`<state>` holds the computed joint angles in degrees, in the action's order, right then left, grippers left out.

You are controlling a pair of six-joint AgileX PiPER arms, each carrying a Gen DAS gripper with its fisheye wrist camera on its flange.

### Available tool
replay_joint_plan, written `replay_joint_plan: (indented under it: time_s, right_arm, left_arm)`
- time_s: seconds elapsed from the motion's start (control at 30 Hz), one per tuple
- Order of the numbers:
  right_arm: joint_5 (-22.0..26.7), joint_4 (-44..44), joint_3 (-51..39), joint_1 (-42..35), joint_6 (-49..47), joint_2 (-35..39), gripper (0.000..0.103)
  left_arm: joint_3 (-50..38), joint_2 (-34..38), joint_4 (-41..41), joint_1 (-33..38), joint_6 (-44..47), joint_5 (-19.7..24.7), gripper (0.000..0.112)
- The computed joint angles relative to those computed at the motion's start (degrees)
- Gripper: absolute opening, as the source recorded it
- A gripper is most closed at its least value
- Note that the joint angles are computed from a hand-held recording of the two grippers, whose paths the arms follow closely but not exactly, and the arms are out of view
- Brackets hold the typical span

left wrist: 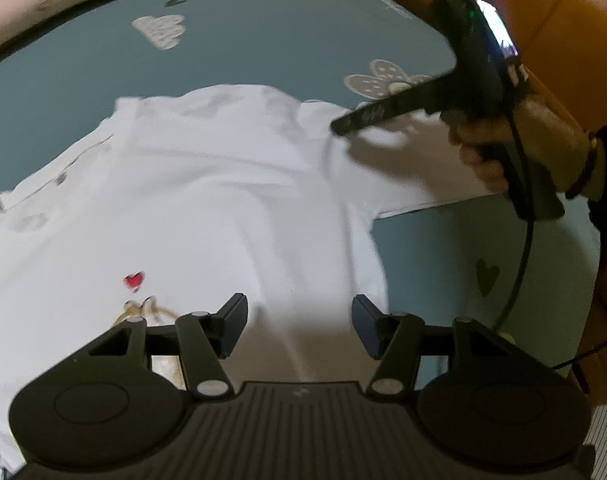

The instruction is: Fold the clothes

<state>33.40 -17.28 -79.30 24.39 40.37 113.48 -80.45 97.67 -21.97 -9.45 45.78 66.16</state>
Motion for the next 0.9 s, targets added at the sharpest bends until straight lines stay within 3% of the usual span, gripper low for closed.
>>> replay_joint_plan:
  time_s: [0.17, 0.37, 0.43, 0.57, 0.7, 0.83, 0.9]
  right_arm:
    - [5.36, 4.08, -6.71, -2.35, -0.19, 2.23, 0.044]
    - [4.79, 21.32, -10.42, -0.32, -16.05, 2.93, 0.046]
    - [7.04, 20.25, -16.05, 1.06, -17.01, 7.12, 0.046]
    - [11.85, 10.09, -29.04, 2.77, -12.08, 16.82, 0.046]
    - [15.46, 6.0, -36.84, 1.5, -8.01, 21.22, 0.047]
    - [14.95, 9.76, -33.35, 0.55, -10.03, 16.89, 0.047]
    - [12.3, 10.16, -26.71, 0.94, -9.73, 12.34, 0.048]
  left_arm:
    - [-1.38, 0.8, 0.07, 2.68, 0.11, 0.37, 0.058]
    - [-2.93, 1.75, 0.76, 5.38, 0.83, 0.32, 0.058]
    - [-3.09, 2.12, 1.18, 6.03, 0.84, -0.15, 0.058]
    - [-1.93, 2.27, 1.32, 7.45, 1.24, -1.25, 0.058]
    - [-0.82, 2.09, 1.49, 8.82, 1.6, -1.57, 0.058]
    - [-0.2, 1.4, 1.02, 10.32, 2.44, -1.58, 0.058]
    - [-0.25, 1.19, 1.18, 11.26, 2.74, -1.43, 0.058]
